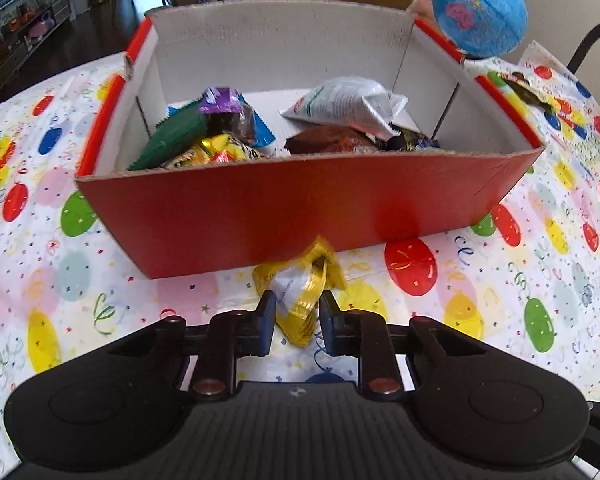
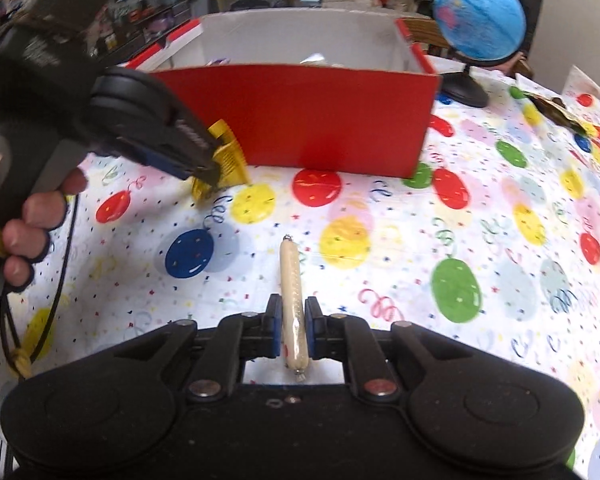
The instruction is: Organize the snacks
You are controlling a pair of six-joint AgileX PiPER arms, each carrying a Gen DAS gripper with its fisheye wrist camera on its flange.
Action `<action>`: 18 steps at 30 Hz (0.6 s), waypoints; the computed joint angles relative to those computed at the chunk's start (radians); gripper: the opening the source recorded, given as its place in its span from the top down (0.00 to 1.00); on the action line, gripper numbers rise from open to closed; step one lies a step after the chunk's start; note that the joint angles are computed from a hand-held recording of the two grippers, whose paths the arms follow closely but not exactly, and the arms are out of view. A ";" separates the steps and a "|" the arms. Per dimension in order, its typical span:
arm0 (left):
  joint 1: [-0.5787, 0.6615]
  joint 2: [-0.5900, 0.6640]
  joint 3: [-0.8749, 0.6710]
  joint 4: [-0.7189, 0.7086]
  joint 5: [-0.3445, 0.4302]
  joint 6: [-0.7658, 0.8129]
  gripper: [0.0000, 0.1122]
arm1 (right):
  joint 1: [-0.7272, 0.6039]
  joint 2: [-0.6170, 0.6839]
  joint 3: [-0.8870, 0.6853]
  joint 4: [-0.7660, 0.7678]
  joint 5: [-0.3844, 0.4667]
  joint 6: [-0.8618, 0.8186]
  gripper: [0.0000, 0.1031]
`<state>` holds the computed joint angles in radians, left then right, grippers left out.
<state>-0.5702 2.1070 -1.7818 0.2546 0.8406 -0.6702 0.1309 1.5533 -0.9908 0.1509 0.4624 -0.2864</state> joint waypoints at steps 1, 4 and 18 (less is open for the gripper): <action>-0.005 -0.016 0.012 0.007 -0.002 -0.013 0.79 | -0.010 -0.007 0.003 0.017 -0.001 -0.015 0.90; -0.025 -0.061 0.042 0.043 -0.003 -0.058 0.80 | -0.033 -0.030 0.038 0.075 -0.030 -0.066 0.90; -0.120 -0.230 0.105 0.156 0.064 -0.208 0.81 | -0.137 -0.178 0.067 0.371 0.014 -0.313 0.90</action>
<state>-0.6898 1.8769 -1.6773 0.4102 0.9044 -0.8778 -0.0065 1.3753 -0.9240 0.5216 0.4760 -0.5997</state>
